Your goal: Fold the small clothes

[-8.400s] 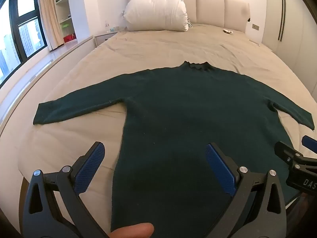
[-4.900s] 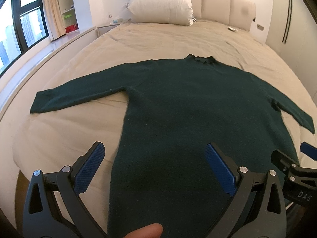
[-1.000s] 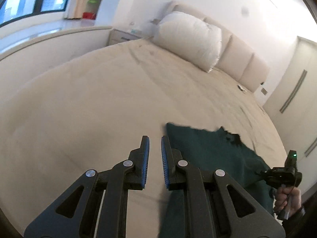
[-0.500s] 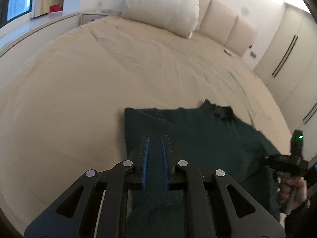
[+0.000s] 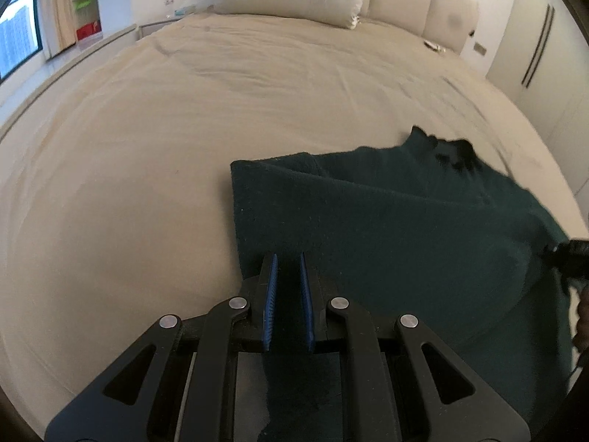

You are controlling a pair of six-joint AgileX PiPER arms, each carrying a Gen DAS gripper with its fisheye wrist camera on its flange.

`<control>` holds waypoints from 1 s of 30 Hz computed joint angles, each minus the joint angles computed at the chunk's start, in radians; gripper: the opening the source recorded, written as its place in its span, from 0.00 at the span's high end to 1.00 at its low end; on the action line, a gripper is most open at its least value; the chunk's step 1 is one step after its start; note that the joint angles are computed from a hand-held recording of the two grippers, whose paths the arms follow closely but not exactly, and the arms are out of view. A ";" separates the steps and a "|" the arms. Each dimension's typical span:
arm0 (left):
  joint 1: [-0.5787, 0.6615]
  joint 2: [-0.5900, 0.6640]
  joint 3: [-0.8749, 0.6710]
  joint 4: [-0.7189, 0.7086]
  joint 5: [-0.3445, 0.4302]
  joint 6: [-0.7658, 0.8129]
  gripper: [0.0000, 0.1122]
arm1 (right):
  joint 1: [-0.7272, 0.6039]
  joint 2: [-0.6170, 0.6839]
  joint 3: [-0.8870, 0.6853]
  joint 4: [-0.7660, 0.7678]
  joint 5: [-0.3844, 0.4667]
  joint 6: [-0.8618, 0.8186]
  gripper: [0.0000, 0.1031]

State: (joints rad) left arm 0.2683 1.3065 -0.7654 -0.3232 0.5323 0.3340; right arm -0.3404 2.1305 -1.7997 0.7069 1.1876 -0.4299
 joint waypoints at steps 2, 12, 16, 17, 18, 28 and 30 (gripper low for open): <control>-0.026 0.023 0.006 0.030 -0.037 -0.026 0.90 | -0.001 -0.001 0.001 0.001 0.001 0.007 0.93; -0.062 -0.002 -0.022 0.126 -0.013 -0.128 0.89 | -0.051 0.014 0.007 0.048 -0.003 0.023 0.84; -0.107 -0.055 -0.028 0.211 -0.038 -0.215 0.89 | -0.071 -0.177 0.207 0.050 -0.196 -0.009 0.68; -0.121 -0.039 -0.037 0.226 -0.042 -0.228 0.89 | -0.072 -0.189 0.216 0.096 -0.178 -0.050 0.68; -0.132 -0.013 -0.046 0.237 -0.045 -0.241 0.89 | -0.065 -0.196 0.218 0.139 -0.153 -0.092 0.68; -0.105 0.092 -0.008 0.095 -0.149 -0.106 0.89 | 0.012 -0.010 0.195 0.319 -0.084 -0.244 0.91; -0.091 0.099 -0.010 0.032 -0.152 -0.047 0.89 | -0.068 -0.009 0.233 0.371 -0.064 -0.264 0.94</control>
